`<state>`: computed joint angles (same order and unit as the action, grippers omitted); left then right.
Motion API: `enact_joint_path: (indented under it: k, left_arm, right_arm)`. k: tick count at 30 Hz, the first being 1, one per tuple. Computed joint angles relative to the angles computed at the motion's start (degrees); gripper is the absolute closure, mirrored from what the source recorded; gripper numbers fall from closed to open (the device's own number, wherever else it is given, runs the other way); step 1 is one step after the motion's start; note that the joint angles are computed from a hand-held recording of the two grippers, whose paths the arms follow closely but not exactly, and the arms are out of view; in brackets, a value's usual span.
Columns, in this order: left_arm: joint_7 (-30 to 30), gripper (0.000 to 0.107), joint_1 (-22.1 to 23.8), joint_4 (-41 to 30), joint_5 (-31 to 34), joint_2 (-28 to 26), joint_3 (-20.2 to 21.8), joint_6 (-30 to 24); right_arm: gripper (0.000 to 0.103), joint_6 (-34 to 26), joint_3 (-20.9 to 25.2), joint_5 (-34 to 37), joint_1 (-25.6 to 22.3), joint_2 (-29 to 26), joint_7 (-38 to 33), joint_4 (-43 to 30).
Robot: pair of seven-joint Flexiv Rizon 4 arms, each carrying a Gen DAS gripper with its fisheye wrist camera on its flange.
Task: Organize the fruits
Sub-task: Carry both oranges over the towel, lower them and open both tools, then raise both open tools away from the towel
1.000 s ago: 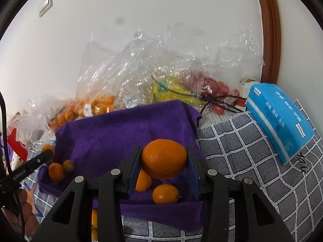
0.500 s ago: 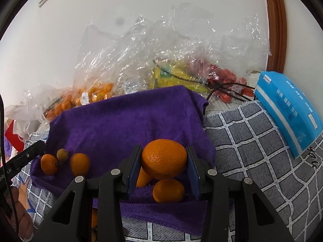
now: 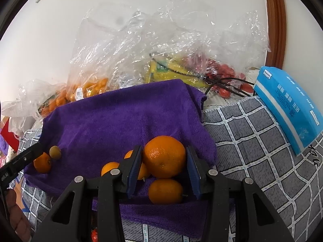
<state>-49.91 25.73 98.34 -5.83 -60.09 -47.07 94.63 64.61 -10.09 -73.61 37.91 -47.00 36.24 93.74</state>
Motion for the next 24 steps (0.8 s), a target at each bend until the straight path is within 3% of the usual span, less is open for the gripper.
enact_joint_path:
  k: [9,13,18,20,24]
  left_arm:
    - [0.4,0.072,0.3,1.8,0.7,1.1,-0.2,0.8]
    - [-0.4,0.069,1.1,3.3,2.4,2.1,-0.7,2.8]
    - [-2.9,0.066,2.2,7.2,4.5,5.7,0.7,4.5]
    - [-4.3,0.066,1.5,8.8,4.6,8.4,3.1,4.1]
    - [-4.6,0.066,5.0,12.5,4.6,10.1,1.4,1.8]
  right_arm:
    - [0.045,-2.8,-0.1,-3.6,1.4,1.4,-0.7,-0.3]
    - [0.042,2.5,0.1,-13.2,-0.5,2.8,5.3,-0.5]
    - [0.042,-0.8,3.9,-11.9,-0.7,5.1,3.5,0.3]
    - [0.042,-1.9,5.3,-10.4,-0.5,6.0,2.4,1.2]
    - [0.042,-7.4,7.4,-5.1,1.8,7.7,-1.9,2.7]
